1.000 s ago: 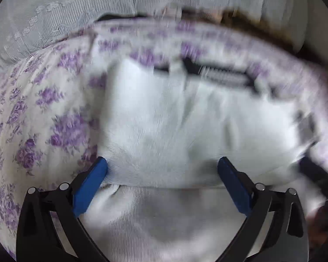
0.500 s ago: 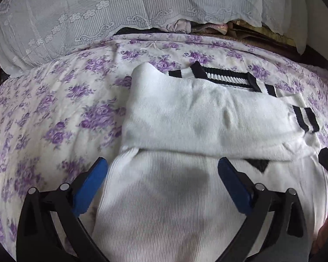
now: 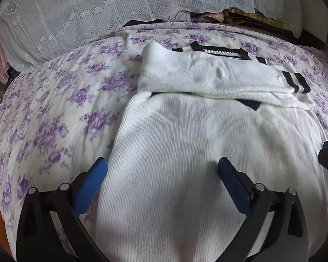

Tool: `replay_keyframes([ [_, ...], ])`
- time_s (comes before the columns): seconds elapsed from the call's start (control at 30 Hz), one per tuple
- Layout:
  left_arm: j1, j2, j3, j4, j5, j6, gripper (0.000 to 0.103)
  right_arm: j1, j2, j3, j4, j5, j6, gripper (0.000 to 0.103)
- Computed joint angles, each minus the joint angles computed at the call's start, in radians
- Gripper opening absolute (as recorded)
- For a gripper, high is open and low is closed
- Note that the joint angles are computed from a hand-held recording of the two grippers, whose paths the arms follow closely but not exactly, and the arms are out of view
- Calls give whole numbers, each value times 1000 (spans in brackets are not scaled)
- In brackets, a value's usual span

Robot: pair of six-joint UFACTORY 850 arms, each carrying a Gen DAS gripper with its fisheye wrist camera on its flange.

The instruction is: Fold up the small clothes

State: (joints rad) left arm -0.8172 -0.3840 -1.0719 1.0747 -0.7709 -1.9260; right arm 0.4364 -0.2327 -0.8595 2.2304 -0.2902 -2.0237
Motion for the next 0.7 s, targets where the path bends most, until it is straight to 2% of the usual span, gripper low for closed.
replay_keyframes([
  [0.13,-23,10,17,-6,-16,-10,98,16,33,38,28,13,-70,99],
  [0.3,-55,15,27,-14,-55,-14,98,3,68,86,-23,-18,-23,100],
  [0.5,-74,63,88,-11,-6,-72,98,-3,116,143,-88,-46,19,100],
  [0.6,-87,110,144,12,46,-135,98,-27,137,173,-174,-103,98,100],
  [0.7,-95,173,216,69,130,-242,98,-88,148,206,-243,-237,171,100],
])
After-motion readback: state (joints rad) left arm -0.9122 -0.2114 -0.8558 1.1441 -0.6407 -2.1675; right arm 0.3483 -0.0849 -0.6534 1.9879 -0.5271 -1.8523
